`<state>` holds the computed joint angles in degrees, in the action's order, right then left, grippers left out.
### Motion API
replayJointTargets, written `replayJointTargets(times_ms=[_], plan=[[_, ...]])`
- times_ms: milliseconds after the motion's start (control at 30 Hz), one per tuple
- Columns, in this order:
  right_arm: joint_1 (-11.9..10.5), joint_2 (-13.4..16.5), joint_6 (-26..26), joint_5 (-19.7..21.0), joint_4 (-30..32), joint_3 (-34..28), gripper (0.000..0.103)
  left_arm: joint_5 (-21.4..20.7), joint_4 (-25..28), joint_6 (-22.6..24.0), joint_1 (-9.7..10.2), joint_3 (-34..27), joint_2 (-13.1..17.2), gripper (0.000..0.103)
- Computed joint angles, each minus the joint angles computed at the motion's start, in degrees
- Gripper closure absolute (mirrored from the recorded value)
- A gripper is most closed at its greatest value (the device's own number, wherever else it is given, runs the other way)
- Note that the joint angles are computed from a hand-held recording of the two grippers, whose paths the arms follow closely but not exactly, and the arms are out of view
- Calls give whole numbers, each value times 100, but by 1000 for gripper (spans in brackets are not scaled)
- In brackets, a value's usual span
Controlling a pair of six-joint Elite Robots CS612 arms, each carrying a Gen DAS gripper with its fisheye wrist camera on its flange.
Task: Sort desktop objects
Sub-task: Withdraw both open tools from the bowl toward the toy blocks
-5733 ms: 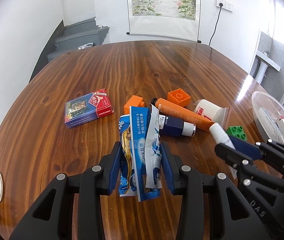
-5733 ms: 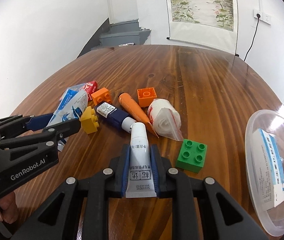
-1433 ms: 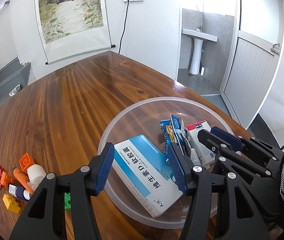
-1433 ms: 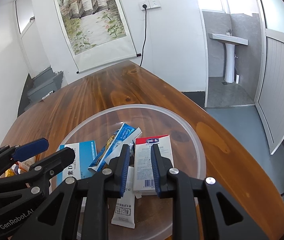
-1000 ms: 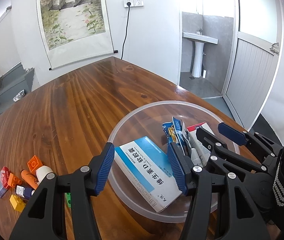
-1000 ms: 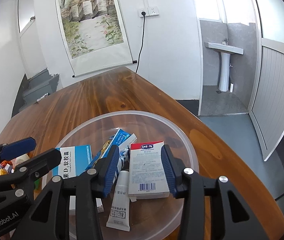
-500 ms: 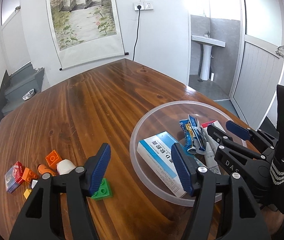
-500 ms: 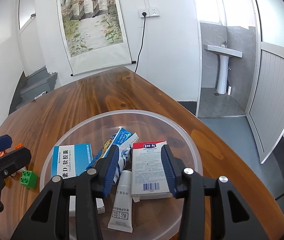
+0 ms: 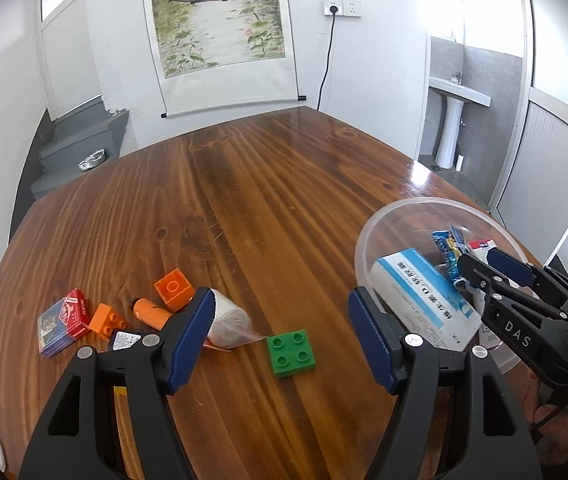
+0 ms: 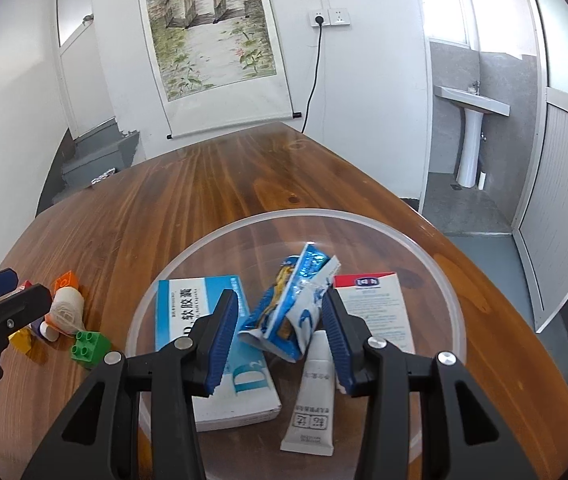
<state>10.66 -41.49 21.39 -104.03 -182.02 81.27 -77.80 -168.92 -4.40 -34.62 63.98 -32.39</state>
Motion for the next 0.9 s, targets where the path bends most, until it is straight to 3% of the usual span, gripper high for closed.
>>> replayJointTargets(times_ms=[200,333,900], plan=[[112,36,-281,213,-8,-157,55,184,57,-233,150,68,-26,30],[187,82,-450,363,-33,-290,41,250,148,-458,256,75,-18,30],[436,406,-900,1104,421,-950,41,431,469,-987,582,198,8,30]])
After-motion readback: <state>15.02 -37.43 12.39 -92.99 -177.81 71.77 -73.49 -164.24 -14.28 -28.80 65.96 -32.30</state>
